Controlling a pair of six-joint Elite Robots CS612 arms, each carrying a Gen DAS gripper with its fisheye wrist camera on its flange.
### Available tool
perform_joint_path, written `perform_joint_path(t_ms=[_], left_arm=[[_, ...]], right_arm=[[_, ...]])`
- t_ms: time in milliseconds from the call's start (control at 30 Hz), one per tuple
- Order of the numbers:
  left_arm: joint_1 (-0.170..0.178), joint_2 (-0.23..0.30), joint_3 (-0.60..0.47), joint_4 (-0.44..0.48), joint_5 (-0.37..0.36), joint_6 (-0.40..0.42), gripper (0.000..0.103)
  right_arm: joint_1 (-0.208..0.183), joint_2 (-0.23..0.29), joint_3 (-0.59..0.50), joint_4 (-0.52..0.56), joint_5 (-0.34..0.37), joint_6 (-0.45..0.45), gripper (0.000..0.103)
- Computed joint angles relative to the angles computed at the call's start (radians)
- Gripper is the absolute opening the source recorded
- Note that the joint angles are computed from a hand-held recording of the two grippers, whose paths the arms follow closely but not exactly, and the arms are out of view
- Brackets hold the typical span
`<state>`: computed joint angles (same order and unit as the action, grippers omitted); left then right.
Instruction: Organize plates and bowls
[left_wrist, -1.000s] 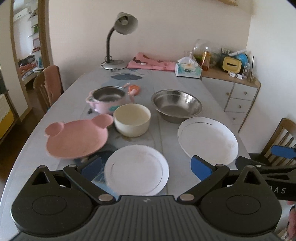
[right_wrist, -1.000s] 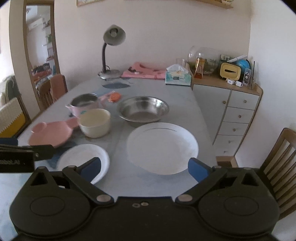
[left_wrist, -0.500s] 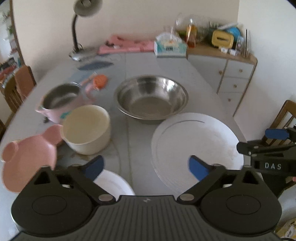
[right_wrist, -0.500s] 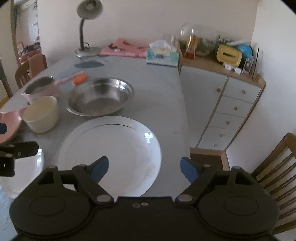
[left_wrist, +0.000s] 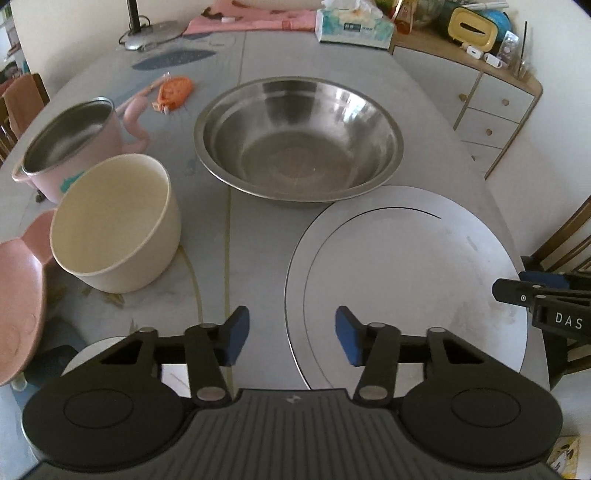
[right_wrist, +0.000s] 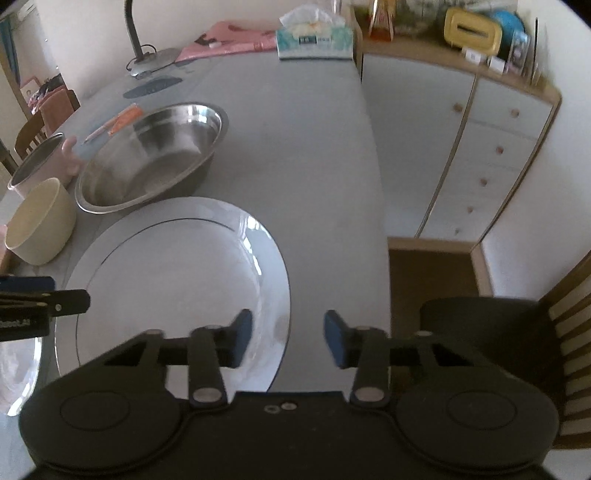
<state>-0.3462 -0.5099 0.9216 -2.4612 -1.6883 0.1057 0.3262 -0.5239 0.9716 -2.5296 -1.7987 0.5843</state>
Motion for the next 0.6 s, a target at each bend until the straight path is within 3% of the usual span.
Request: perform_joint_path(t_ms=[267, 600], left_arm=[[0.004, 0.027, -0.056, 0.077, -0.035, -0.006, 0.023], [0.003, 0.02, -0.045, 0.061, -0.019, -0.032, 0.012]], right_arm=[[-0.014, -0.001, 0.009, -0.013, 0.08, 0.03, 0.015], [-0.016, -0.009, 0.023, -0.021, 0.096, 0.072, 0.012]])
